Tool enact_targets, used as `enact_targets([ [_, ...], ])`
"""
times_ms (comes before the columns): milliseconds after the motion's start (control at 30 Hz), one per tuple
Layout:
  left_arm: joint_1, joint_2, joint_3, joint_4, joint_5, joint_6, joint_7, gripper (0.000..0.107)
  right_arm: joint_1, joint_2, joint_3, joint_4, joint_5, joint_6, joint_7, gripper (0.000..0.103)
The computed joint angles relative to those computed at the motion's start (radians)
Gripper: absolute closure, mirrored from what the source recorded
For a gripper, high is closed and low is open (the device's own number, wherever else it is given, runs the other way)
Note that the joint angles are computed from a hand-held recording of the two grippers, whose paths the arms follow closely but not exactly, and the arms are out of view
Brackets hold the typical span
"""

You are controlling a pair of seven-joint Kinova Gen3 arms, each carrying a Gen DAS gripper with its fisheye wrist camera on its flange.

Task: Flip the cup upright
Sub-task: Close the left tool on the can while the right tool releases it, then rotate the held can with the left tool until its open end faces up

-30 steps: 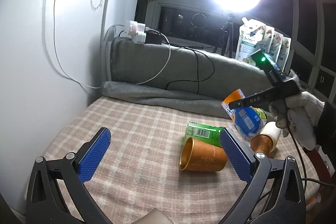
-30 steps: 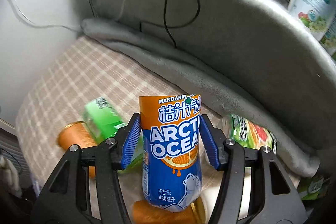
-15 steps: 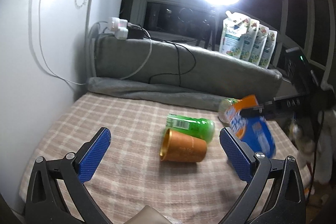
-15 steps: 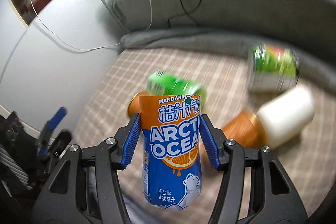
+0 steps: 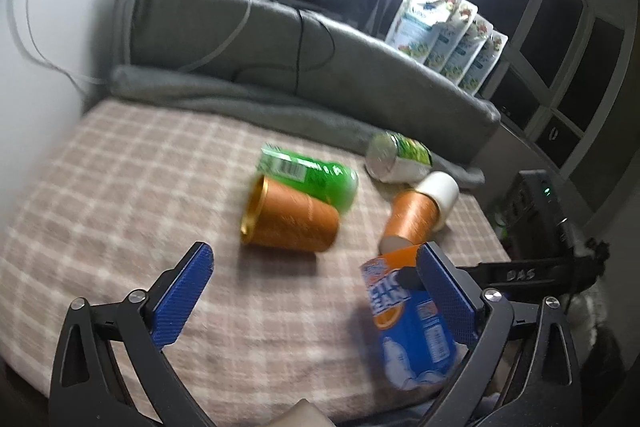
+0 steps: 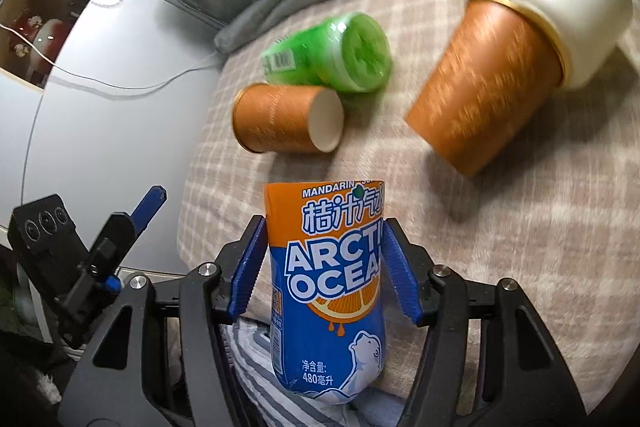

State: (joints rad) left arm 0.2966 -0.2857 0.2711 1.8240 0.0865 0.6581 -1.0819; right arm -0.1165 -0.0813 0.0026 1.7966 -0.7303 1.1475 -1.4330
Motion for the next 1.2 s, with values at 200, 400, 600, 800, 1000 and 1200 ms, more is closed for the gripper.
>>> enact_targets([
  [200,0.076,0.045,-0.104,-0.012,0.175,0.037,-0.124,0.009,-0.005,-0.013,-0.010,0.000,0.045,-0.013,-0.030,0.021],
  [400,0.095,0.101,-0.157,-0.042,0.346,0.097,-0.270,0.010,0.002,-0.119,0.021,0.041,0.076,-0.044,0.009,0.019],
  [600,0.055,0.208,-0.151,-0.113,0.468,0.199,-0.382,0.017,0.008,-0.301,0.019,0.101,0.214,-0.111,-0.072,0.019],
  [800,0.015,0.318,-0.112,-0.211,0.481,0.307,-0.430,0.019,0.012,-0.419,0.056,0.144,0.303,-0.126,-0.180,0.019],
  [1000,0.010,0.402,-0.078,-0.302,0.458,0.403,-0.437,0.019,0.004,-0.467,0.084,0.172,0.351,-0.132,-0.240,0.019],
  [1200,0.010,0.448,-0.068,-0.344,0.438,0.443,-0.426,0.031,-0.011,-0.468,0.076,0.183,0.379,-0.146,-0.277,0.019],
])
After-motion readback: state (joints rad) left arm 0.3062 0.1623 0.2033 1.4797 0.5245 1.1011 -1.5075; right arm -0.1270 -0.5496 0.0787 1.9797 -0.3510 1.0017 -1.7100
